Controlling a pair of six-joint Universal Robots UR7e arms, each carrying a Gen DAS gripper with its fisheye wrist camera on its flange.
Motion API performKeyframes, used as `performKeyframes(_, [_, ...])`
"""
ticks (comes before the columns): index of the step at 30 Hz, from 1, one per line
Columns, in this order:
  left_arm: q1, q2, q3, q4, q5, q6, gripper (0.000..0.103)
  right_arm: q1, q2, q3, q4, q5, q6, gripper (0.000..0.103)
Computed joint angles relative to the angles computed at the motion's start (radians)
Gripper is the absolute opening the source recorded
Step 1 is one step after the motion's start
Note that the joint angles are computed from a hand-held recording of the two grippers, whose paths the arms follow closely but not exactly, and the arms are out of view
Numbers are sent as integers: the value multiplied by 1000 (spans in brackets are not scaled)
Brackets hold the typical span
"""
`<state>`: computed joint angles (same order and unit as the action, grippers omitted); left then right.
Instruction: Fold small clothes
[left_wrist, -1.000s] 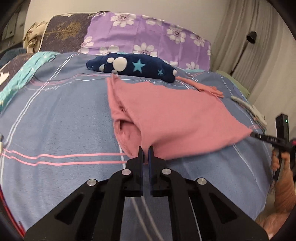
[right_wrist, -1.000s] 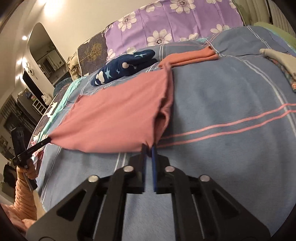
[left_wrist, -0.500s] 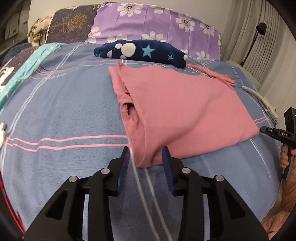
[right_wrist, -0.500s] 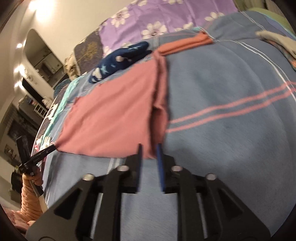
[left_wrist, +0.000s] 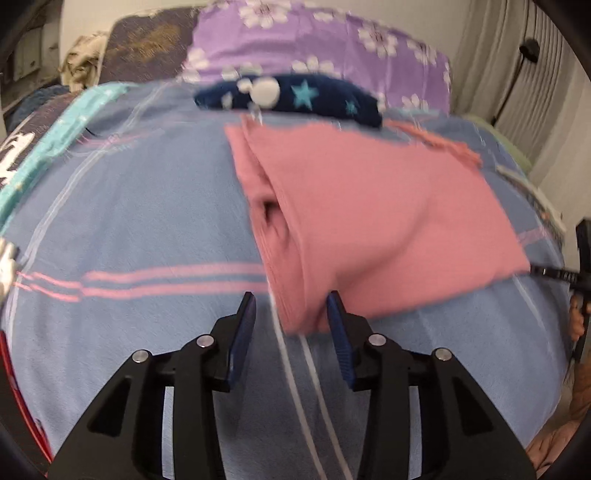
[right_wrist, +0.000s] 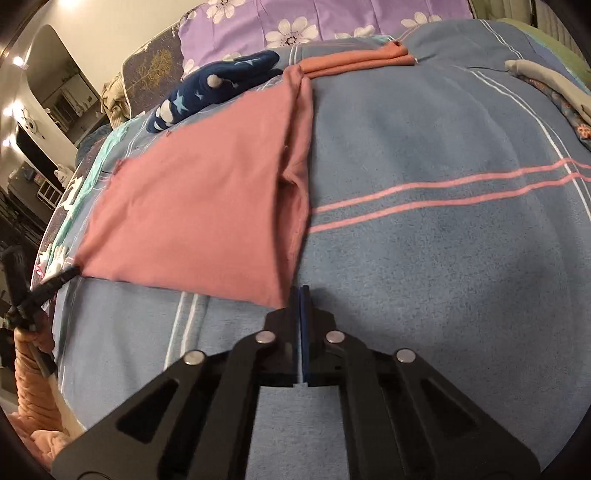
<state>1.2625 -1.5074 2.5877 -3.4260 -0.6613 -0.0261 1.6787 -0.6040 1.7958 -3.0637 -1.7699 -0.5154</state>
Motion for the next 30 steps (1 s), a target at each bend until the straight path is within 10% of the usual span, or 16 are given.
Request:
performKeyframes(9, [110,89,-309,40,-79,168,46,92,125,-287,48,34,-44,20])
performKeyframes(19, [223,298,-631,128,-56,264,44,135,449,-830,231,-128,-14,45])
performKeyframes(21, [228,324,-659,111,-35,296,1,134,496,-910,271,-132,-18,43])
performKeyframes(22, [227,330,-669,105,-27,303,1,134,507,-930,289,-129,-29,2])
performKeyframes(30, [211,317,-636,-140,-80,471,1,104,421,-796,135,16,-24,4])
